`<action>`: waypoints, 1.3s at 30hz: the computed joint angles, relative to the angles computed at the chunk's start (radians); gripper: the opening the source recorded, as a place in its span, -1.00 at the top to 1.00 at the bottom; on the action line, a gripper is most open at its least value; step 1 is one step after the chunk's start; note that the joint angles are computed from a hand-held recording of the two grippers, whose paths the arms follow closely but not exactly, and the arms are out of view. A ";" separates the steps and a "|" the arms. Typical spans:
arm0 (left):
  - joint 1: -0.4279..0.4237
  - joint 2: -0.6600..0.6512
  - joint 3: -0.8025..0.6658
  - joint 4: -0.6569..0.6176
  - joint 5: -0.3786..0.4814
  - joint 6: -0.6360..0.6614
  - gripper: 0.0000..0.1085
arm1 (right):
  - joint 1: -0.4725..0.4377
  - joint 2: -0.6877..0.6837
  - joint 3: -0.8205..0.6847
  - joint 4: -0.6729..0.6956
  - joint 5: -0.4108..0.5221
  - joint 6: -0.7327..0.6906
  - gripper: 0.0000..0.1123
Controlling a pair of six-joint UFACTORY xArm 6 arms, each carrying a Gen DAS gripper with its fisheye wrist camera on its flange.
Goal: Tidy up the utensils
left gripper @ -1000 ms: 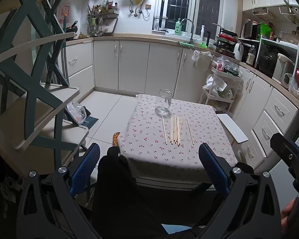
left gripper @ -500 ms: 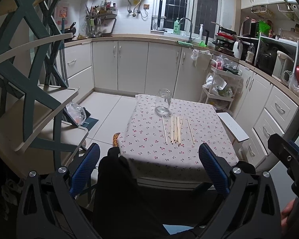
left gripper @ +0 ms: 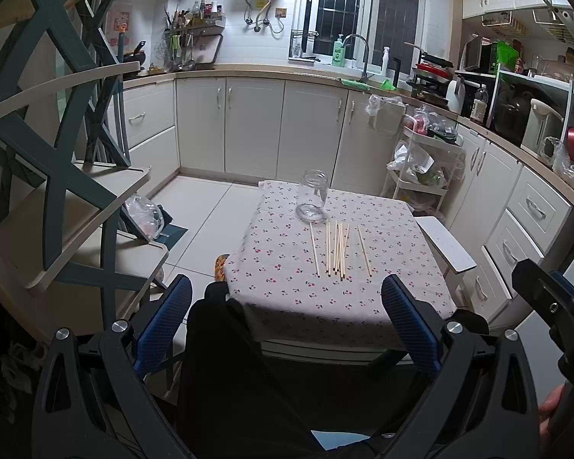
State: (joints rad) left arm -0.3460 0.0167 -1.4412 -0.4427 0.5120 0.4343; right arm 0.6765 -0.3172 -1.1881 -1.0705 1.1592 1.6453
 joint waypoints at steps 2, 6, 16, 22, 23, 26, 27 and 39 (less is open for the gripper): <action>0.001 0.001 -0.003 0.000 0.003 -0.001 -0.76 | 0.000 0.001 -0.001 0.002 0.000 0.000 -0.73; 0.001 0.002 -0.003 0.000 0.003 0.000 -0.76 | 0.001 0.002 -0.001 -0.001 0.002 0.001 -0.73; 0.002 0.003 -0.004 -0.003 0.003 0.003 -0.76 | 0.001 0.001 -0.003 0.001 0.002 0.002 -0.73; 0.003 0.003 -0.005 -0.003 0.005 0.003 -0.76 | 0.001 0.003 -0.003 0.001 0.002 0.003 -0.72; 0.003 0.003 -0.004 -0.003 0.005 0.003 -0.76 | 0.001 0.004 -0.003 0.001 0.001 0.004 -0.73; 0.003 0.003 -0.004 -0.004 0.005 0.003 -0.76 | 0.002 0.004 -0.003 0.001 0.002 0.004 -0.73; 0.003 0.003 -0.004 -0.004 0.005 0.003 -0.76 | 0.002 0.005 -0.004 0.001 0.002 0.004 -0.73; -0.002 0.003 0.009 -0.011 -0.006 0.011 -0.76 | 0.002 0.008 -0.003 -0.005 0.001 0.010 -0.73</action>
